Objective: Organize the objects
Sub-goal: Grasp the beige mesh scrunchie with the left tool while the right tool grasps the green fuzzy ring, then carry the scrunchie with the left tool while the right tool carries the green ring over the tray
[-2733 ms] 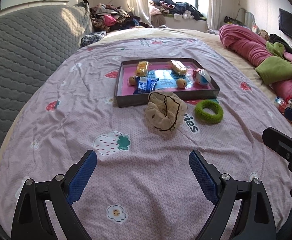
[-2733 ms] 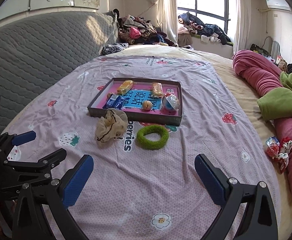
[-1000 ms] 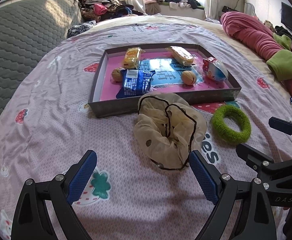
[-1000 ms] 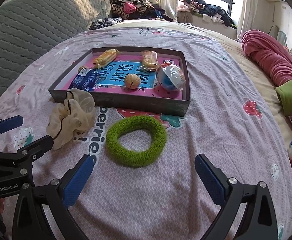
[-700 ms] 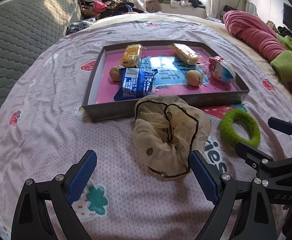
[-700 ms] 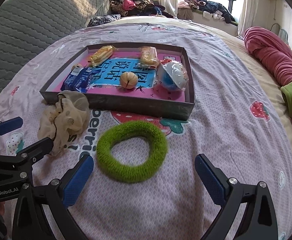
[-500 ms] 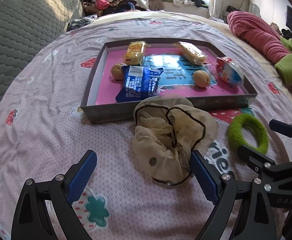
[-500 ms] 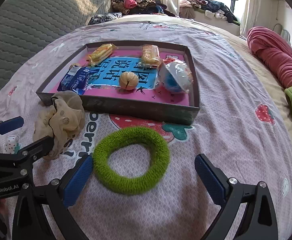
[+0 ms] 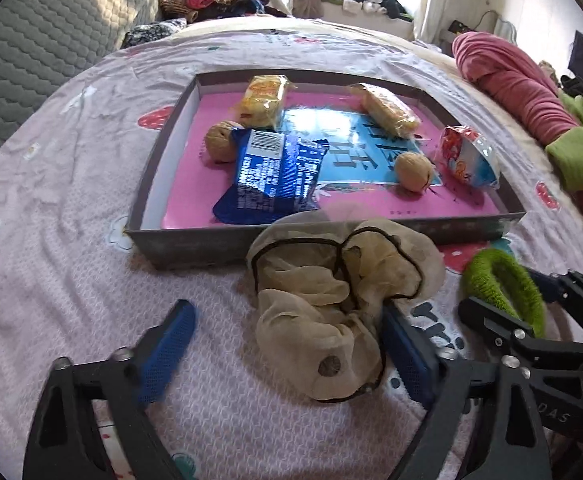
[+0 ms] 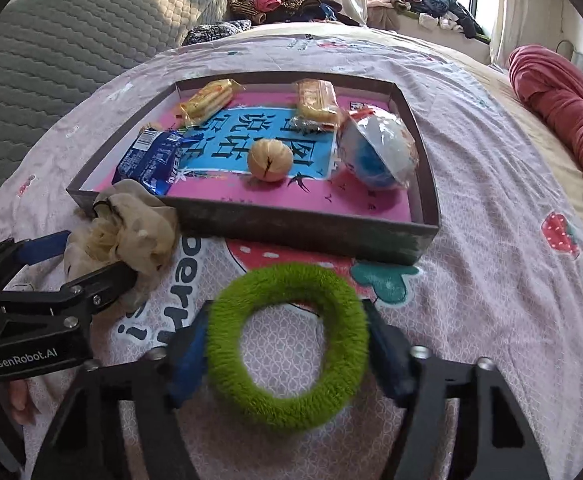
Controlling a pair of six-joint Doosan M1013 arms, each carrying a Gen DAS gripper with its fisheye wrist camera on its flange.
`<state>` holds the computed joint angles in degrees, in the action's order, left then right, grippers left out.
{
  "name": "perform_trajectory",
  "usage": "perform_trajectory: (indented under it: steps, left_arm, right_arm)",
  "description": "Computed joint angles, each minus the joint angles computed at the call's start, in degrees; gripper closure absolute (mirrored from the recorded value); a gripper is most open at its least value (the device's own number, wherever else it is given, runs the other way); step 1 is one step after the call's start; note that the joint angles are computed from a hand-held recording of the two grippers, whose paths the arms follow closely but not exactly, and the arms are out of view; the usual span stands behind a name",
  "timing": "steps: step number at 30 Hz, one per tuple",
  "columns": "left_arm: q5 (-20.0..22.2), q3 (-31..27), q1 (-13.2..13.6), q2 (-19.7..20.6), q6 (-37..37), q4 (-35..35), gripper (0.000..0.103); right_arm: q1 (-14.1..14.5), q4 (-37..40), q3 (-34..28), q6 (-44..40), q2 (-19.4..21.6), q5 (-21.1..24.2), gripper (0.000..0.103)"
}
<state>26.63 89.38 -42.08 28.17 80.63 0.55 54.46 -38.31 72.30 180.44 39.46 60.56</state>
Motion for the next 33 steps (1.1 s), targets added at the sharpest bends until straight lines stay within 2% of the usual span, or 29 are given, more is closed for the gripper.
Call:
perform_trajectory:
  steps: [1, 2, 3, 5, 7, 12, 18, 33]
  left_arm:
    - [-0.12, 0.0, 0.19, 0.07, 1.81, -2.3, 0.054]
    - [0.17, -0.15, 0.45, 0.22, 4.31, -5.51, 0.068]
    - [0.57, -0.24, 0.51, 0.25, 5.49, -6.62, 0.077]
    - [0.59, -0.13, 0.5, 0.06, 7.24, -8.05, 0.087]
    - [0.21, 0.34, 0.73, -0.33, 9.83, -11.07, 0.09]
    - [-0.95, 1.61, 1.15, -1.59, 12.4, -14.75, 0.09]
    - [-1.89, 3.21, 1.35, -3.95, 12.12, -15.13, 0.09]
    - [-3.65, 7.1, 0.16, -12.26, 5.7, -7.13, 0.09]
  right_arm:
    - [0.02, -0.19, 0.23, 0.24, -0.15, -0.54, 0.054]
    - [0.01, -0.17, 0.36, 0.4, -0.23, -0.9, 0.056]
    - [0.06, -0.38, 0.63, 0.68, -0.41, -1.27, 0.059]
    - [0.21, -1.31, 1.58, 2.13, -1.0, -2.79, 0.067]
    - [0.46, -3.13, 3.01, 4.9, -1.9, -5.08, 0.073]
    - [1.39, -6.31, 4.42, 8.98, -3.31, -6.86, 0.074]
    - [2.82, -8.53, 3.98, 10.54, -4.27, -4.69, 0.074]
    - [6.59, -13.34, -1.26, 7.61, -5.4, 2.52, 0.074]
